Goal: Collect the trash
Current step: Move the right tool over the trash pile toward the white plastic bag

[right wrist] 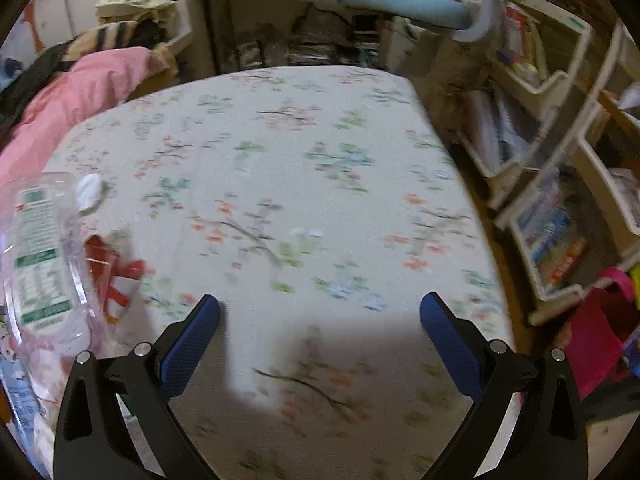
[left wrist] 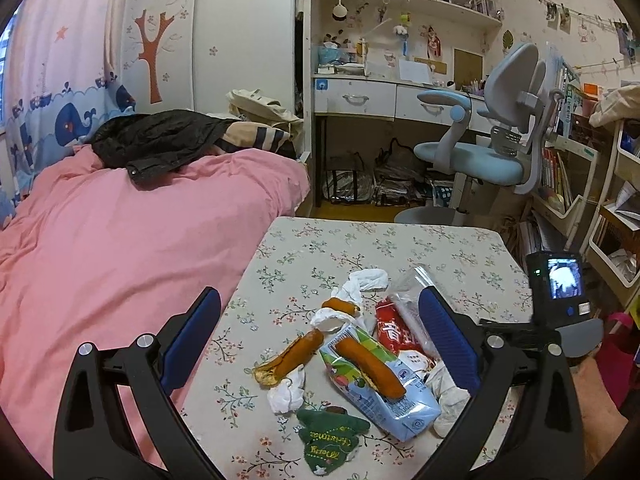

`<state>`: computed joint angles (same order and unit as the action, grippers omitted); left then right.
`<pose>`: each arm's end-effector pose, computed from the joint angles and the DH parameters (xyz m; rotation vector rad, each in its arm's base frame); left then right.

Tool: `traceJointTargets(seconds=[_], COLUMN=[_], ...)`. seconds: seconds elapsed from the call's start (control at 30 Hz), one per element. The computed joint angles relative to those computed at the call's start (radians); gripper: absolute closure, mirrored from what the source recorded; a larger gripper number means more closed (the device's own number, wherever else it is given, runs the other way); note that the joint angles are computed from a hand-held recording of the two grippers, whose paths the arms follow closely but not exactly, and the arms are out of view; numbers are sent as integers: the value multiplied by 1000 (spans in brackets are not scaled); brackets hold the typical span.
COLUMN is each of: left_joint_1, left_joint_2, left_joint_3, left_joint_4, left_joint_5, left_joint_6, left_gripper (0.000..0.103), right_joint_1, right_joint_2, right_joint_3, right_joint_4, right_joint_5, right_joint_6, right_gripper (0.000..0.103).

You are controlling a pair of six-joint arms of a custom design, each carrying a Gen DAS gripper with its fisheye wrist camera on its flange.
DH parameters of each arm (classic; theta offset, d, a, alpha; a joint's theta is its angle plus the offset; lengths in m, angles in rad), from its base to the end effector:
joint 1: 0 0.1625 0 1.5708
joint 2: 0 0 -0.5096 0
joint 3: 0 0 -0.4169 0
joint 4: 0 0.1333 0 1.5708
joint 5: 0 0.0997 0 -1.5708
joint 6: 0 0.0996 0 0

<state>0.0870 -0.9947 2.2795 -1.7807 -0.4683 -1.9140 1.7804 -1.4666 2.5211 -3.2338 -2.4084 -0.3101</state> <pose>-0.3823 -0.2564 0.0808 0.2707 1.9763 -1.2847 0.1368 -0.3581 0.3091 0.2685 -2.2089 0.6418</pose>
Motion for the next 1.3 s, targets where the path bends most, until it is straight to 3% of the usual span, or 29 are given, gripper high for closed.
traceJointTargets(seconds=[0.07, 0.17, 0.27, 0.33, 0.43, 0.6, 0.8, 0.93, 1.3], left_joint_1=[-3, -6, -15, -26, -40, -64, -103, -112, -92], left_joint_2=[-1, 0, -5, -6, -5, -13, -9, 13, 31], left_joint_3=[-2, -10, -9, -10, -18, -22, -19, -24, -26], left_joint_4=[11, 46, 61, 82, 121, 176, 202, 212, 176], left_joint_5=[-1, -11, -21, -27, -35, -69, -111, -127, -129], left_joint_6=[-11, -32, -60, -83, -111, -175, -224, -218, -160], left_gripper=[7, 7, 7, 7, 7, 7, 7, 7, 7], right_joint_1=[32, 115, 238, 305, 344, 440, 533, 553, 528], right_joint_2=[-3, -51, -87, -150, -245, -318, -321, -316, -332], right_joint_3=[3, 23, 36, 48, 65, 78, 88, 103, 106], right_joint_4=[-80, -229, -353, -272, -61, 176, 228, 214, 185], right_joint_5=[-55, -63, -82, -78, -59, -93, -128, -131, -76], right_joint_6=[-54, -153, -237, -179, -66, 111, 167, 132, 119], right_gripper=[7, 7, 7, 7, 7, 7, 7, 7, 7])
